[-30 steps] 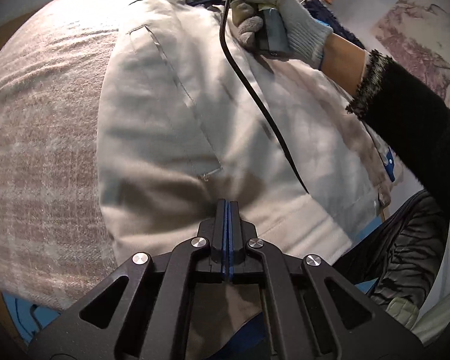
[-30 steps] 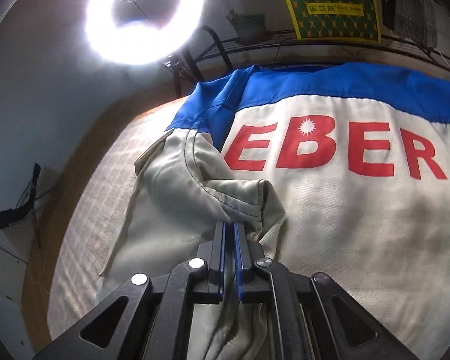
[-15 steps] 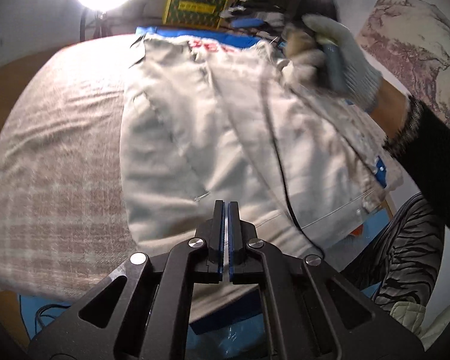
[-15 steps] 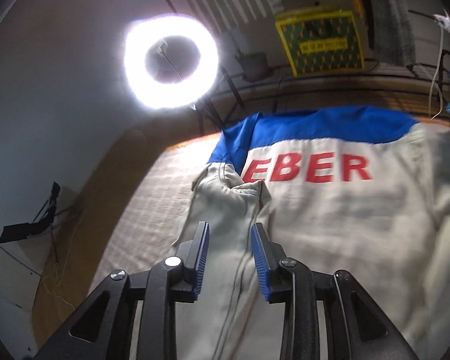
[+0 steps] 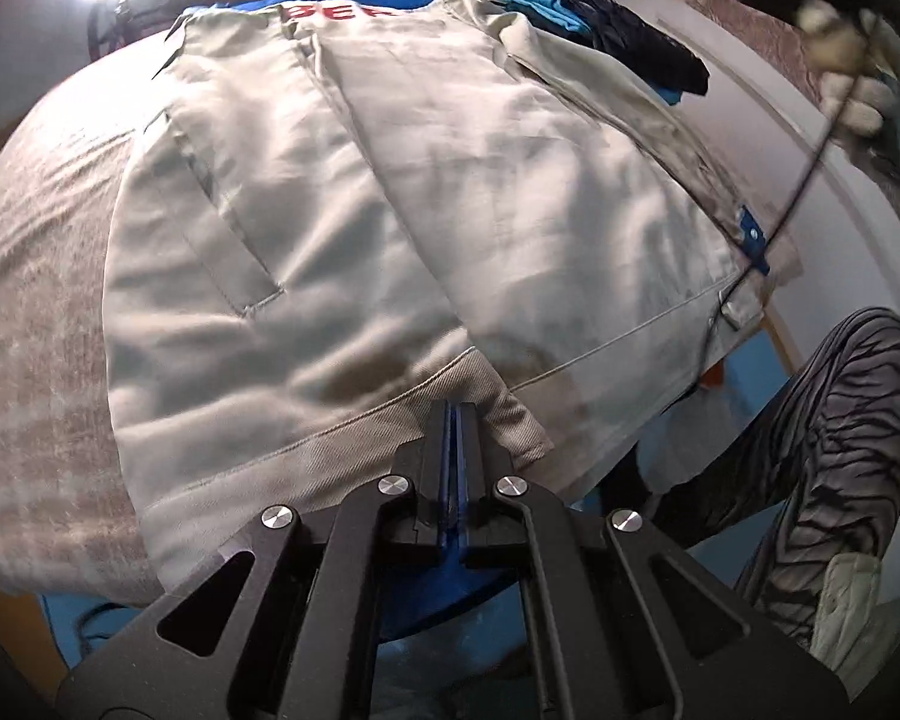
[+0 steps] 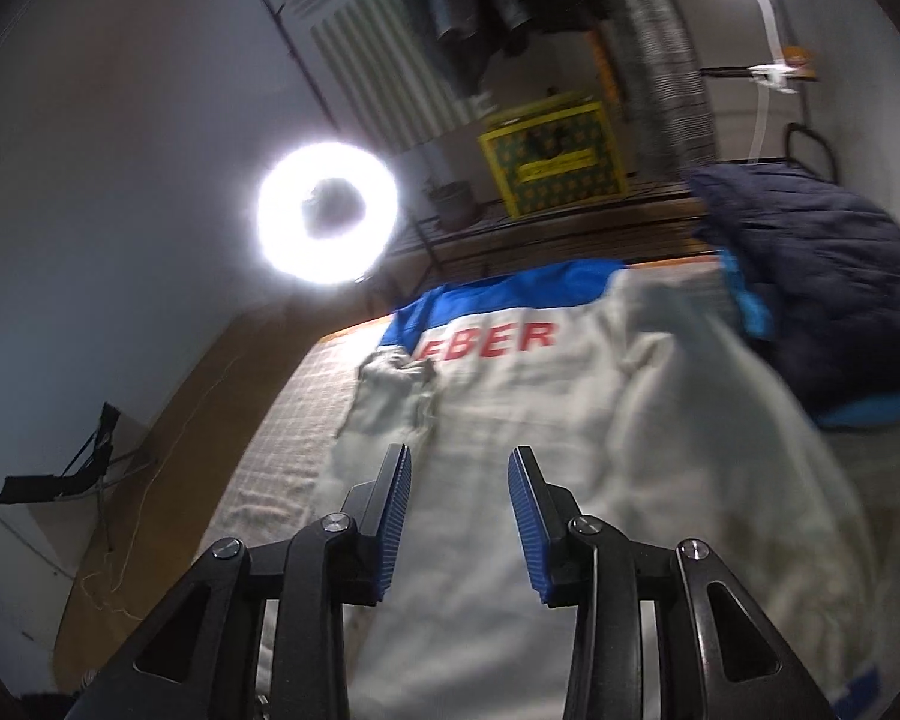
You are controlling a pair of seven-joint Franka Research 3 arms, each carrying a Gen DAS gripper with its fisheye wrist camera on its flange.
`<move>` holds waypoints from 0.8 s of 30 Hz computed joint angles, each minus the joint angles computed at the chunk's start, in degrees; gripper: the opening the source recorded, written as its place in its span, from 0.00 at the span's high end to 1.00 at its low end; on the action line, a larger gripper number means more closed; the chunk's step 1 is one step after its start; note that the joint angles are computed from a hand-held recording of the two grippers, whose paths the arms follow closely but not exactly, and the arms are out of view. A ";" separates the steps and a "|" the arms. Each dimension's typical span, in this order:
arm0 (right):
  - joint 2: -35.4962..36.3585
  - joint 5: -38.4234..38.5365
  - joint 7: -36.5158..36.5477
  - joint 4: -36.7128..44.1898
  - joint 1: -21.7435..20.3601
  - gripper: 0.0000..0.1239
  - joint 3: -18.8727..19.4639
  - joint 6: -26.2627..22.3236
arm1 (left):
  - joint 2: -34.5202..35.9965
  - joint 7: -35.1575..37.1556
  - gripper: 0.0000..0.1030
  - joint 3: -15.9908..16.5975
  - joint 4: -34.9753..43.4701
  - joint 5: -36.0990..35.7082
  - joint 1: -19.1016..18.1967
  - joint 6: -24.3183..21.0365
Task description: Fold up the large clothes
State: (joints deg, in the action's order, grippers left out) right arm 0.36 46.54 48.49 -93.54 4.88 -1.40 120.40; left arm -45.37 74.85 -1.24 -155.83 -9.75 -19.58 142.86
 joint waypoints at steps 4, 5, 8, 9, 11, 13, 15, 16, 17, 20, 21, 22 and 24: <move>-1.72 -0.57 -0.96 -1.67 -2.95 0.61 -2.67 -0.01 | 0.56 -1.13 1.00 -0.22 2.08 -0.49 0.22 0.38; -1.85 -0.72 -0.98 -2.06 -3.48 0.60 -3.05 0.11 | 0.43 -1.22 1.00 -0.29 2.52 -0.61 0.14 1.53; -1.43 -2.36 -0.13 -2.94 -5.64 0.60 -4.43 0.88 | 0.81 -1.75 1.00 -0.71 4.23 -0.29 -0.13 4.42; -1.19 -3.20 0.56 -3.29 -6.32 0.56 -4.76 1.62 | 1.50 -1.79 1.00 -0.34 5.00 -0.69 -0.67 5.31; -0.34 -4.83 2.56 -3.84 -7.75 0.48 -5.42 3.44 | 3.63 -1.24 1.00 0.26 6.90 -1.19 -1.71 6.75; 0.98 -6.72 4.57 -3.86 -9.13 0.48 -5.92 5.30 | 5.71 -0.40 1.00 0.60 8.74 -1.46 -2.39 7.68; 2.85 -9.03 6.40 -3.21 -10.62 0.41 -6.39 6.23 | 8.18 0.94 1.00 1.39 10.84 -2.46 -3.41 8.45; 4.14 -10.35 7.03 -2.73 -11.32 0.39 -6.56 6.46 | 9.44 1.72 1.00 1.78 11.85 -3.20 -3.94 8.85; 5.01 -11.53 7.66 -2.38 -11.82 0.38 -6.51 6.80 | 10.04 2.30 1.00 1.94 12.38 -3.84 -4.18 8.95; 7.59 -14.64 10.05 -1.98 -13.31 0.37 -6.49 7.15 | 13.57 4.61 1.00 2.31 15.00 -5.71 -4.75 9.19; 8.57 -15.27 11.05 -1.53 -13.84 0.37 -6.52 6.30 | 14.15 5.25 1.00 2.18 15.42 -6.19 -4.64 9.05; 9.92 -15.60 12.09 -0.58 -14.46 0.37 -6.54 5.01 | 15.34 6.24 1.00 2.33 16.28 -6.90 -4.80 8.73; 11.41 -15.36 12.63 0.33 -15.45 0.37 -6.15 3.80 | 16.99 7.35 1.00 1.92 17.16 -8.13 -4.45 8.30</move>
